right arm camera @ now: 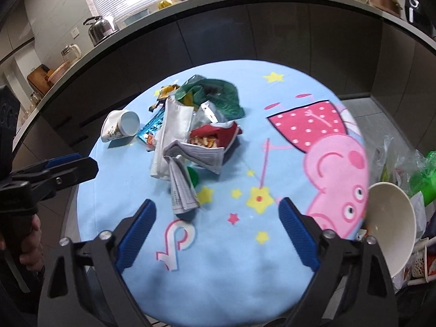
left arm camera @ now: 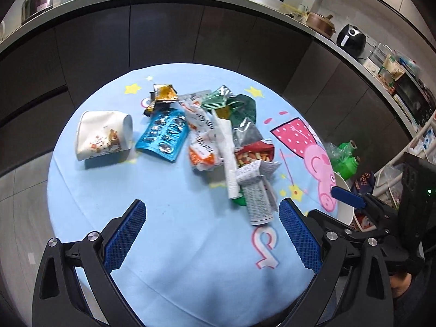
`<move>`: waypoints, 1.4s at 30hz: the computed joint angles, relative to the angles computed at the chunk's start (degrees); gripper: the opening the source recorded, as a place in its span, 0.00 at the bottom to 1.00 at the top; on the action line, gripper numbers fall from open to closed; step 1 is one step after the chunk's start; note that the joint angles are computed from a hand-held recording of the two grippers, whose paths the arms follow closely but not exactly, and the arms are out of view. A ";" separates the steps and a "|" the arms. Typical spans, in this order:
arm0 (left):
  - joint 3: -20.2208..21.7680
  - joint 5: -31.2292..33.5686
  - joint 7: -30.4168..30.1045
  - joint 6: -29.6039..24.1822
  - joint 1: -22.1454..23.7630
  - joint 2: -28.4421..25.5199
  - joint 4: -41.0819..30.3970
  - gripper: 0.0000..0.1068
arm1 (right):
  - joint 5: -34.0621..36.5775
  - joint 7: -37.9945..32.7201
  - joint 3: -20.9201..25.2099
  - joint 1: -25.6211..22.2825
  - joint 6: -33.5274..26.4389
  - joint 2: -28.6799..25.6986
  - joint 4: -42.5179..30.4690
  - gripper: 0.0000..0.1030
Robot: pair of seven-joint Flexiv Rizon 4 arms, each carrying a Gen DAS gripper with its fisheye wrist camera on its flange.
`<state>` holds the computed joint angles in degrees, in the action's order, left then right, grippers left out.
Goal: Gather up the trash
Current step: 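Grasp the white tissue with the left tool while the right tool grasps the white paper slip, then lift the tissue and paper slip and carry both over the white bin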
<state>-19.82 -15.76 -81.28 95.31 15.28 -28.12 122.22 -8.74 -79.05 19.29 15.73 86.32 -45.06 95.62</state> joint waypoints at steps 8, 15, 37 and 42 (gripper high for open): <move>-5.89 0.99 0.44 1.02 6.68 -0.90 1.49 0.86 | -0.38 -0.70 -0.12 2.82 -4.85 -4.21 -5.77 0.62; -9.37 2.24 1.40 0.05 9.52 -2.69 0.73 0.76 | 1.19 -1.59 0.13 3.69 -8.08 -6.94 -9.80 0.31; -6.65 -3.65 7.09 -7.24 1.84 -13.66 -13.24 0.22 | 0.02 1.29 -4.61 4.06 -1.86 -0.67 0.06 0.08; -3.79 -6.29 6.78 -8.52 -0.64 -14.14 -14.64 0.22 | -0.75 2.24 -4.55 3.94 -1.50 -0.77 0.17 0.08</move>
